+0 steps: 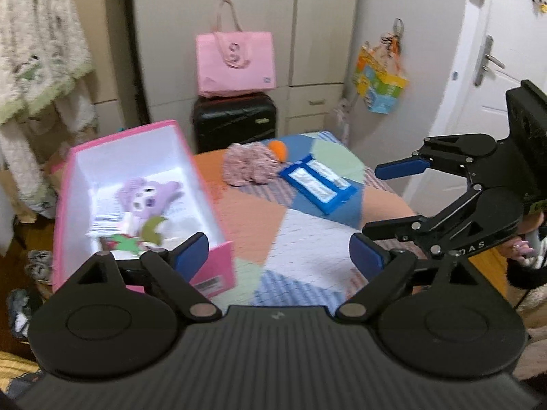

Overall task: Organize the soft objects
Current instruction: 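Withdraw the left gripper from the shoebox toward the blue wipes packet, then lower the left gripper onto the blue wipes packet and close on it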

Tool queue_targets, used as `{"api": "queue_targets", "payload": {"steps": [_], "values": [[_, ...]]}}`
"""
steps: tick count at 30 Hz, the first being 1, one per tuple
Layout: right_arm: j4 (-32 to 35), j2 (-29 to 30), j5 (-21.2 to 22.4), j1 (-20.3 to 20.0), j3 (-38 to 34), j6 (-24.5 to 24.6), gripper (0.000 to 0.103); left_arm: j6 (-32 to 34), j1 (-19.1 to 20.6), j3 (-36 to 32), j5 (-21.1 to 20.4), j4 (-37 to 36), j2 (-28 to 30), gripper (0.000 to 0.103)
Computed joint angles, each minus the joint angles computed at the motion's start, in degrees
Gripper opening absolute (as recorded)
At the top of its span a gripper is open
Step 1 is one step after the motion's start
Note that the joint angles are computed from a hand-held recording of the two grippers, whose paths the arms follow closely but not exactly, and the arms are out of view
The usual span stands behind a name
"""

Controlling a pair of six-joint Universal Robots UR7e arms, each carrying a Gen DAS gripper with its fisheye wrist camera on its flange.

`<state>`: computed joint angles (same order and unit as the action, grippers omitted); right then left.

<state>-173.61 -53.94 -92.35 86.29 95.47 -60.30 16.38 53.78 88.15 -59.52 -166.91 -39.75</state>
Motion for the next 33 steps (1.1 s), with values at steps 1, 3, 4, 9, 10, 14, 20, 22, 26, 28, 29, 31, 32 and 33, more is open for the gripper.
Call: {"api": "queue_targets", "payload": {"steps": [1,3,4,9,10,14,20,22,26,28,29,31,32,33], "values": [[-0.3,-0.4,0.4,-0.6,0.3,-0.2,0.080,-0.3,0.0,-1.1,-0.5,0.9,0.8,0.090],[0.0,-0.8,1.1,-1.8,0.1,-0.5,0.081,-0.5,0.1,-2.9,-1.3,2.1,2.4,0.091],[0.4,-0.9,1.5,-2.3,-0.1,-0.7,0.082,-0.7,0.2,-3.9,-1.6,2.7,3.2,0.091],[1.4,0.0,2.3,-4.7,-2.3,-2.4,0.083,-2.7,1.1,-10.1,-5.3,7.1,7.6,0.091],[1.5,0.3,2.5,-5.1,-2.9,-2.6,0.084,-3.1,1.3,-11.3,-5.8,7.3,8.6,0.091],[2.7,2.0,3.8,-6.9,-5.4,-3.9,0.084,-4.0,1.9,-16.9,-6.6,7.9,13.1,0.091],[2.4,6.1,6.6,-9.5,-10.1,-4.0,0.085,-3.2,3.3,-25.3,-8.7,9.7,19.7,0.091],[2.9,7.6,6.7,-10.0,-12.2,-3.7,0.086,-3.3,4.1,-28.5,-10.3,10.8,21.7,0.091],[2.2,10.8,4.6,-10.1,-15.5,-5.5,0.087,-4.5,5.4,-35.1,-11.3,12.3,26.3,0.087],[1.7,12.3,3.2,-9.9,-17.2,-6.5,0.087,-5.1,5.9,-38.4,-11.2,12.9,28.6,0.087],[1.7,12.9,3.0,-9.9,-17.9,-7.0,0.087,-5.6,6.3,-40.6,-11.4,14.1,29.9,0.086],[2.1,14.0,2.6,-9.8,-19.4,-7.9,0.088,-7.4,7.0,-44.9,-12.0,17.0,32.2,0.083],[2.2,14.4,2.4,-9.8,-20.0,-8.2,0.088,-8.3,7.4,-47.4,-12.6,18.8,33.6,0.082],[2.4,14.9,2.3,-9.7,-20.7,-8.4,0.088,-9.0,7.8,-49.7,-13.0,20.1,34.9,0.082]]}}
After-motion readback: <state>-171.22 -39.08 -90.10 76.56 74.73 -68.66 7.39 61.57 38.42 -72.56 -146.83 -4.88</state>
